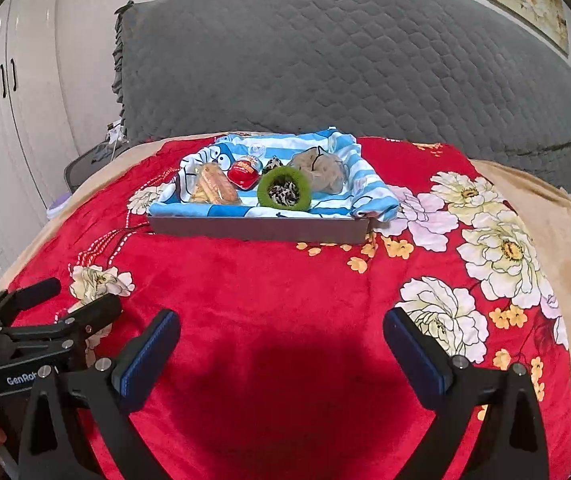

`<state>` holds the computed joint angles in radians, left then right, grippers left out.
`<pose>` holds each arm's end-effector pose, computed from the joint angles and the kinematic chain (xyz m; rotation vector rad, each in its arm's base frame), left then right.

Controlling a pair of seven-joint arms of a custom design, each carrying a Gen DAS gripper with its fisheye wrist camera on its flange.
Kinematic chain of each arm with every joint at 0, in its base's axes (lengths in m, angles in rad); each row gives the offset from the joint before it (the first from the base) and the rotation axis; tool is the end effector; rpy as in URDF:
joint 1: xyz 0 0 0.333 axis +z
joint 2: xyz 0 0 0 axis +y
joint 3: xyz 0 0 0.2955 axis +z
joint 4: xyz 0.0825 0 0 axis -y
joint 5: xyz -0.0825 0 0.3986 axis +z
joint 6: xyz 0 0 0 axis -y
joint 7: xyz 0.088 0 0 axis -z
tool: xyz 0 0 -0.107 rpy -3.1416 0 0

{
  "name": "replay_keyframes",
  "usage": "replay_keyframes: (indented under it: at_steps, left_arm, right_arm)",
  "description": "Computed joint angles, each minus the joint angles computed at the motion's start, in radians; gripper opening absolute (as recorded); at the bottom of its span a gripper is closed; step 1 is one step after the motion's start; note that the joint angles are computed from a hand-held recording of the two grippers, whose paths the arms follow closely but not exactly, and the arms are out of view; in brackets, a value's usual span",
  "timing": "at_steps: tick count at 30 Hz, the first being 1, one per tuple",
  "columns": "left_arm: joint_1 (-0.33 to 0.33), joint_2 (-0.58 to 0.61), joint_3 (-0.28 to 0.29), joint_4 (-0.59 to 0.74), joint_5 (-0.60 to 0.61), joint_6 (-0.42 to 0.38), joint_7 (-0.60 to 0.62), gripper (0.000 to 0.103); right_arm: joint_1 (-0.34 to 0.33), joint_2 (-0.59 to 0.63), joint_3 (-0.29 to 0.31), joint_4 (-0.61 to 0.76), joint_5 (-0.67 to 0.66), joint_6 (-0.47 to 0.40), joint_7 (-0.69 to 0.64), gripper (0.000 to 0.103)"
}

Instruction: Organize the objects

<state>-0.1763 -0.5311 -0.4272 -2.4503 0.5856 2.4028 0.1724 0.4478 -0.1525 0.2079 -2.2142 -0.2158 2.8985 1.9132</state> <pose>0.3752 -0.2669 0.4971 -2.0775 1.3173 -0.6696 0.4378 0.3583 0.5126 -2.0283 1.1874 -0.4912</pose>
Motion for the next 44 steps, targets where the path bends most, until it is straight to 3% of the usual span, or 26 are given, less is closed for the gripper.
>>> replay_keyframes:
  at_steps: [19,30,44]
  left_arm:
    - [-0.002,0.049,0.008,-0.027,0.019,0.057,-0.003,0.103]
    - [0.007,0.081,0.013,-0.039,0.038,0.104,-0.017,0.103]
    - [0.001,0.101,0.018,-0.035,0.07,0.079,-0.039,0.103]
  right_arm:
    - [-0.007,0.042,0.002,-0.024,-0.1,0.036,0.074,0.102]
    - [-0.009,0.064,0.002,-0.013,-0.164,0.005,0.128,0.102]
    - [-0.002,0.082,-0.01,0.001,-0.197,-0.018,0.169,0.102]
